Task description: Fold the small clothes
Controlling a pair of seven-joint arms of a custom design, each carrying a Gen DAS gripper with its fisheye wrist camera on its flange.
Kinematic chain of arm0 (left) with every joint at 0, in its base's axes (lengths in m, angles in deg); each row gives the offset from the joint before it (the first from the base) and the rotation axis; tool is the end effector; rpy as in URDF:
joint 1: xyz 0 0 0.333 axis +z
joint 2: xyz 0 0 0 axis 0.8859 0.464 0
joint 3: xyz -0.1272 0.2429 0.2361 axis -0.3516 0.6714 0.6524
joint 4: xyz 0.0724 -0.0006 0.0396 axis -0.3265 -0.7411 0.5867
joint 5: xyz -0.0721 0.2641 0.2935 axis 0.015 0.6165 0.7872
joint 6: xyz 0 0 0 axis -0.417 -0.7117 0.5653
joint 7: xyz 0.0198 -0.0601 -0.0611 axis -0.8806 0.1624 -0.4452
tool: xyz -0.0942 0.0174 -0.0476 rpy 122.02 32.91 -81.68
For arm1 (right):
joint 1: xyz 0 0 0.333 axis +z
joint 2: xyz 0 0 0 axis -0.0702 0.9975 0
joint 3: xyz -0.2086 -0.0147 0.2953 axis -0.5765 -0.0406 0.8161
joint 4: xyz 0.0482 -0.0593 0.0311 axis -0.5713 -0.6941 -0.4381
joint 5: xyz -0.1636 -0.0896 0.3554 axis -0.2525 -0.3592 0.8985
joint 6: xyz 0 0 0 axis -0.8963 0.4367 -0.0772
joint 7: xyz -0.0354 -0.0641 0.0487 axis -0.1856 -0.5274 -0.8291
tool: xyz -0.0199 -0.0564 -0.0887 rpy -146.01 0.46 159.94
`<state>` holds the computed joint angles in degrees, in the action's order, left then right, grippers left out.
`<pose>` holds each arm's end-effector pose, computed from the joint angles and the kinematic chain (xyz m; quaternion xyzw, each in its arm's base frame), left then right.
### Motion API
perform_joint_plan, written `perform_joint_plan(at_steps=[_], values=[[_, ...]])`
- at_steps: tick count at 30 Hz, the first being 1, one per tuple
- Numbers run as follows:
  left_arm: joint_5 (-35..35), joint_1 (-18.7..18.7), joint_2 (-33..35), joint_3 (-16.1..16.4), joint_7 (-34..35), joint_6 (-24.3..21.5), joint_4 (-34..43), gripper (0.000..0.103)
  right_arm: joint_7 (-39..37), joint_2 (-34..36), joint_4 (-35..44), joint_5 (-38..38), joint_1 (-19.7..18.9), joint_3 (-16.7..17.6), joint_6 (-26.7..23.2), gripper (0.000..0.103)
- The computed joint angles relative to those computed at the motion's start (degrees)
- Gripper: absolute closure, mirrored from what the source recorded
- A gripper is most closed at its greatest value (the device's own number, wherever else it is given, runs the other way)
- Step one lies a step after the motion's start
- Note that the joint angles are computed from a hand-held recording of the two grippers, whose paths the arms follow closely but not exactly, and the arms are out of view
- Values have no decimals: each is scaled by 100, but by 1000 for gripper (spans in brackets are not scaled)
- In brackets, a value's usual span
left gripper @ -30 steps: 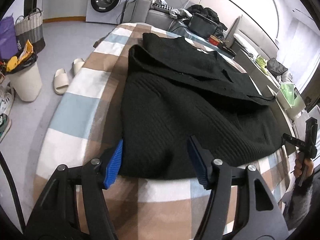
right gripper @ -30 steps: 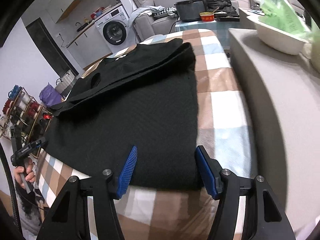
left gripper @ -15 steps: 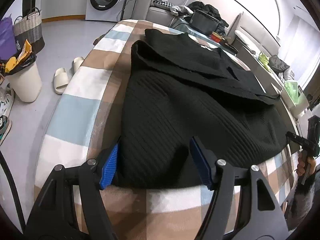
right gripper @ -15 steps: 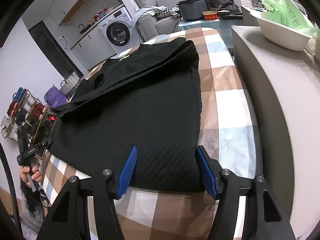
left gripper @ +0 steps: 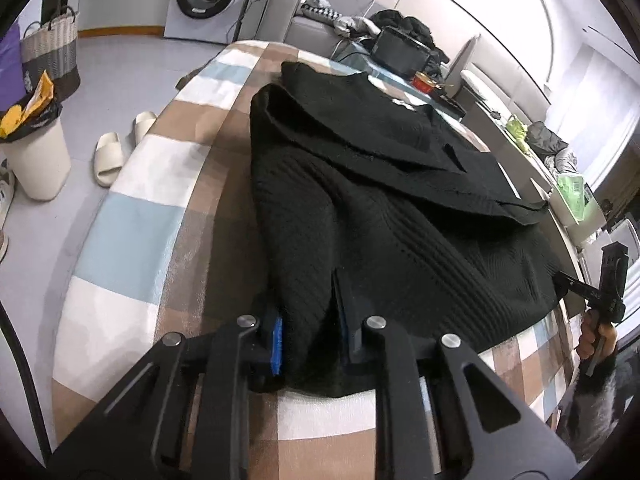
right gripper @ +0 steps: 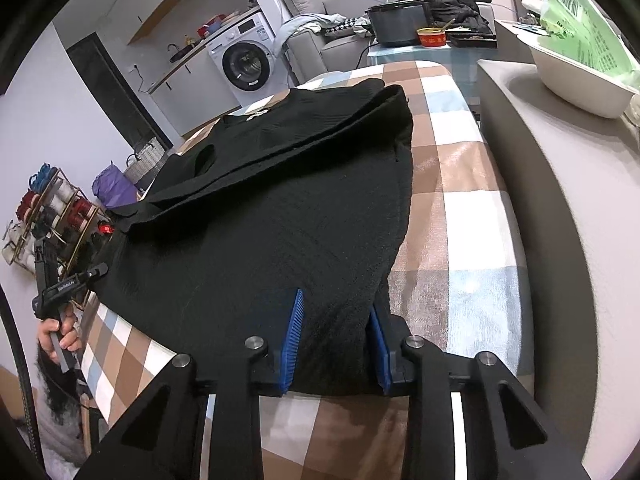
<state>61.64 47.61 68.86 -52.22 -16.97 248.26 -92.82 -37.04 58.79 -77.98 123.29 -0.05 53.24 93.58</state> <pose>0.6035 -0.2396 0.3739 -0.7828 0.5119 -0.3219 0.1470 0.6954 0.0692 0.3864 -0.7392 0.5872 -0.0522 0.3256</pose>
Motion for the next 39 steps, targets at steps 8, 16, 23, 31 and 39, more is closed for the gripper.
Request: perform_joint_plan(at_steps=[8,16,23,31,39], values=[[116,-75,58,-8,-10,-160,91,95,69,87,42,-159,64,-28,20,93],[248,-138,-481,-189,-125,-196,-582,95,137,-472,-605,-529,90,-165,-322,94],[732,-163,-1124,-484,-730,-248,-1283,81,-194,-1341,-1695,-384,109,-275,-314,92],[2133,182,-1433,-558,-2786,-408,-1187,35,-548,-1448,-1474,751,60,-188,302,56],[2867,646,-863,-458,-4012,343,-452,31,-448,-825,-585,1538,-5,-103,-247,47]])
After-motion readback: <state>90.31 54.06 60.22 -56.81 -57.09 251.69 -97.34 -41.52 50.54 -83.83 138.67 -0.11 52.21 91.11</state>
